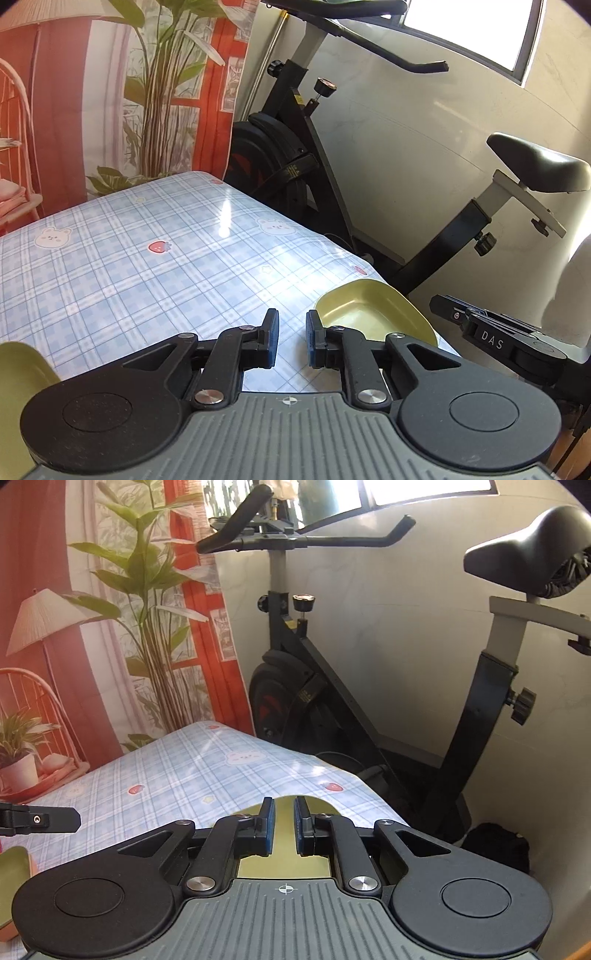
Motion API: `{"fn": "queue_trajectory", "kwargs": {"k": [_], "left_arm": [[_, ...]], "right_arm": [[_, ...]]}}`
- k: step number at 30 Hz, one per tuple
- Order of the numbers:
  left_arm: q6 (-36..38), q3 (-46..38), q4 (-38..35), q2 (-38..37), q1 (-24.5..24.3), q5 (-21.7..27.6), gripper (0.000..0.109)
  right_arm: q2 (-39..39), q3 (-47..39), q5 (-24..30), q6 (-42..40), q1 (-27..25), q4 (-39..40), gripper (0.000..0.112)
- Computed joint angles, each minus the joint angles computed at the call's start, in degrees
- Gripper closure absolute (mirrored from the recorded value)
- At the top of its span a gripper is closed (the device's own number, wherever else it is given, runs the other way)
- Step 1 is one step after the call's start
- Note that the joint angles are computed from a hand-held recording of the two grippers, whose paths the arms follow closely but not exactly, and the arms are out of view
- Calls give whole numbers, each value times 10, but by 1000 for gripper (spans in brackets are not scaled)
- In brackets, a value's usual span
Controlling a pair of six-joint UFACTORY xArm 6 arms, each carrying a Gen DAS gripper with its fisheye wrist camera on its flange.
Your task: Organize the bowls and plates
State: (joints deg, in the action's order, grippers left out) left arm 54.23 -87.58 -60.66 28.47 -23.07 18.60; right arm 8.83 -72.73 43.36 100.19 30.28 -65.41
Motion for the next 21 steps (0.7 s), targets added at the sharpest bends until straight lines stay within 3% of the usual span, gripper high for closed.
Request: {"fn": "queue_trajectory", "kwargs": {"k": [3,9,15,21], "left_arm": [[8,-17,-12,24,-11,20,80],[-53,-87,76,92,-24,23,80],[-195,-209,233,182,-21,52,79],[-208,-216,259,196,-27,54,79]], "right_arm": [[-20,36,15,13,-8,7,97],[-34,81,6,57,-20,39,95],[-29,91,26,118,-16,28,94],[-26,102,-10,132,-26,27,94]]}}
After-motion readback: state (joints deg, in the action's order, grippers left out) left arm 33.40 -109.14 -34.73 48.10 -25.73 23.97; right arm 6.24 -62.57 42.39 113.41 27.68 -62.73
